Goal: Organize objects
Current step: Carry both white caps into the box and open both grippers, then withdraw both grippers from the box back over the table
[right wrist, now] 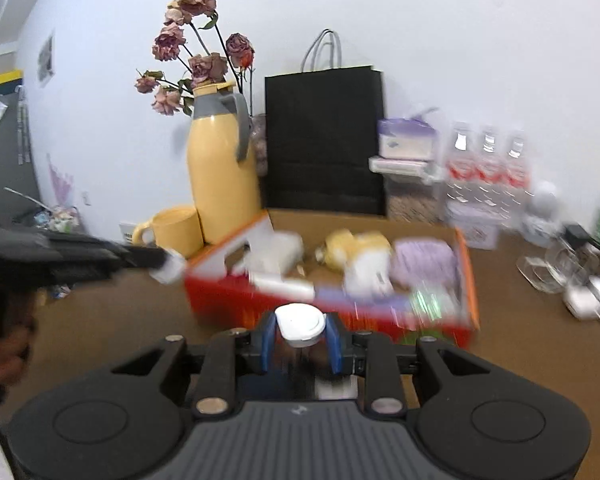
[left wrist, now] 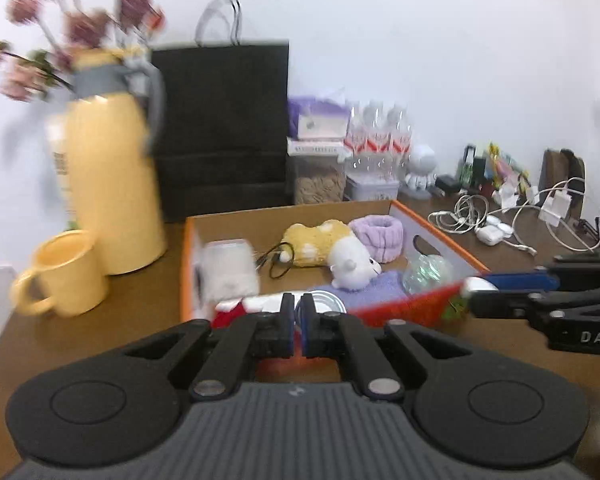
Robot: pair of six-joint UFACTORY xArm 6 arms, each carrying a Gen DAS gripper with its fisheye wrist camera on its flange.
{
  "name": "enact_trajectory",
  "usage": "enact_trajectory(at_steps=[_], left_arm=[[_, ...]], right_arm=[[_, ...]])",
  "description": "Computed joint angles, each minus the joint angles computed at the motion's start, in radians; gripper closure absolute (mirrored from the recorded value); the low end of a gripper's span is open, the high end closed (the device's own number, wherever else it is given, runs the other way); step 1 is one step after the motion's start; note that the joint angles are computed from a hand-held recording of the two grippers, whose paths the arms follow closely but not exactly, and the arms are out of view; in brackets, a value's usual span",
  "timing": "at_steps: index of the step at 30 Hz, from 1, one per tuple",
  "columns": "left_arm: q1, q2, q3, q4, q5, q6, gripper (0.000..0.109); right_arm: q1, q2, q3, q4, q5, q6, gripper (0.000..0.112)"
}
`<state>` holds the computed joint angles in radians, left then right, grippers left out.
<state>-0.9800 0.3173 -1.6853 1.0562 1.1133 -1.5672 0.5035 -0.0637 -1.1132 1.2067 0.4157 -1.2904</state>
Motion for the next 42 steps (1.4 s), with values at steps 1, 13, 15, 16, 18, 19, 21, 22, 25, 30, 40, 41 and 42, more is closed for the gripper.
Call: enact_trajectory(at_steps=[1,13,15,16,18,19,21,22,25,30,40,41,42], left_arm=[[0.054,0.034,-0.044,-0.05,-0.057,0.079,0.105],[0.306,0.316,-0.35,-0.343,-0.149,0.33,0.1],[0.306,0.277,-0.286,-0.327,-0.169,0.294,0.088],[0.302,0.265,-0.271,-0.314,-0.162,0.287,0.077],[0.292,0.239,-0.248,-0.284,-0.147,0.268,0.067],[0.286,0.22,-0.228,-0.268,-0.143,0.25,0.067],[0.272,0.183,-0.194,-0.249,-0.143,0.222,0.061],[0.261,0.162,-0.175,-0.233,-0.133,0.2,0.057],[0.203,0.098,-0.119,-0.16,-0.078,0.122,0.045],[-0.009,-0.039,0.065,0.049,0.109,-0.126,0.022],[-0.386,0.032,-0.015,0.058,0.458,-0.323,0.006],[-0.407,0.055,-0.044,0.05,0.491,-0.308,0.006],[-0.427,0.081,-0.077,0.041,0.525,-0.299,0.006]], right_arm=[[-0.004,0.076,-0.089,-0.071,0.026,0.072,0.087],[-0.007,0.92,-1.223,-0.623,0.347,0.818,0.071],[-0.01,0.935,-1.236,-0.603,0.337,0.821,0.068],[-0.011,0.935,-1.236,-0.593,0.336,0.823,0.068],[-0.015,0.91,-1.203,-0.581,0.331,0.821,0.068],[-0.014,0.893,-1.179,-0.573,0.317,0.804,0.068],[-0.011,0.843,-1.114,-0.57,0.29,0.783,0.067],[-0.011,0.809,-1.069,-0.563,0.279,0.769,0.067],[-0.008,0.69,-0.913,-0.526,0.238,0.715,0.064],[0.009,0.324,-0.406,-0.352,0.091,0.436,0.054],[0.055,-0.325,0.372,-0.083,-0.099,0.102,0.036],[0.064,-0.373,0.426,-0.107,-0.119,0.132,0.036],[0.068,-0.416,0.471,-0.133,-0.125,0.158,0.036]])
